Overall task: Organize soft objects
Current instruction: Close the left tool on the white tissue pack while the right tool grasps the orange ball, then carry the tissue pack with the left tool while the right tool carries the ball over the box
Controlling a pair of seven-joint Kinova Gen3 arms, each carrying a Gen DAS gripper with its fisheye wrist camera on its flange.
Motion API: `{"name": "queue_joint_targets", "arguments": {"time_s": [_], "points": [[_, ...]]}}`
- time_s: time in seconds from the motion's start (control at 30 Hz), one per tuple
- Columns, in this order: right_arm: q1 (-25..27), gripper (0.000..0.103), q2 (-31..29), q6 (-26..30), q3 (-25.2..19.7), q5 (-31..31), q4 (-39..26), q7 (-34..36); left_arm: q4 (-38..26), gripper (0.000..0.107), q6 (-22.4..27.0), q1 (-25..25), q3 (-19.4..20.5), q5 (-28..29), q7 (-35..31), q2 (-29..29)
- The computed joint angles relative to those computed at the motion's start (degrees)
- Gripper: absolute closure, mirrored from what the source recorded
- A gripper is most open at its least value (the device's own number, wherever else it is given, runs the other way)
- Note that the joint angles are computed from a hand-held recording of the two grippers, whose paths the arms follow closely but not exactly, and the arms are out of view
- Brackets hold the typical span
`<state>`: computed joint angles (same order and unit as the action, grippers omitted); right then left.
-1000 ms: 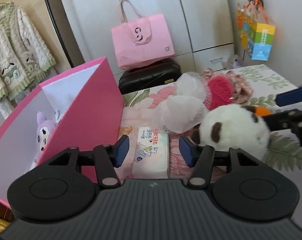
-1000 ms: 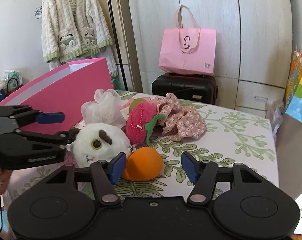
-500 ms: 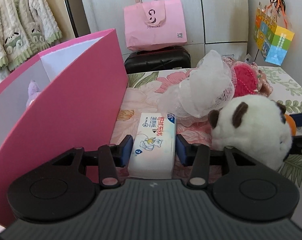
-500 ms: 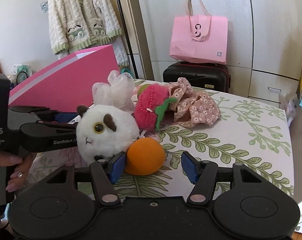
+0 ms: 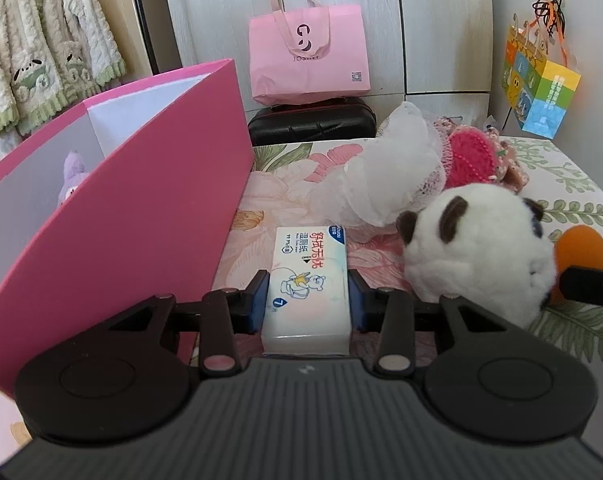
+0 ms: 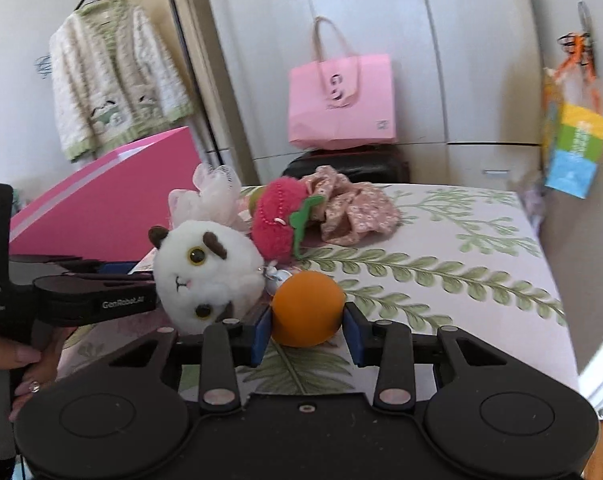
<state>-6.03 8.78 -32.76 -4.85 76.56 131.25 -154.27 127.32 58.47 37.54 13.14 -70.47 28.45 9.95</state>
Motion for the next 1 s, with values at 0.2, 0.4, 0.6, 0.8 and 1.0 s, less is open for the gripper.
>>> {"name": "queue_joint_targets", "arguments": {"time_s": [0.2,0.4,0.6,0.8,1.0], "points": [[-0.2,0.060,-3.2,1.4,0.0,-3.5,3.1,3.9,0.2,0.068,2.7,2.0,1.3,1.3,1.0,-0.9],[-0.3,0.060,-5.5,1.3,0.5,-4.6,5.4,4.0,1.9,0.068,4.2,3.7,3.3,2.5,2.5,-3.8],[-1.1,0.060,-7.9,0.3,0.9,-8.5,9.4,8.5,4.6,0.068,4.7,5.2,6.2,3.1,4.6,-6.5],[-1.4,0.060,-10.5,-2.4,2.1,-7.6,12.9,9.5,6.7,0.068,4.1,6.5,8.7,4.7,5.9,-9.2],[-1.8,0.060,-12.7,-4.5,3.6,-0.3,12.9,3.3,8.3,0.068,3.1,6.5,11.4,7.9,5.2,-13.7]]}}
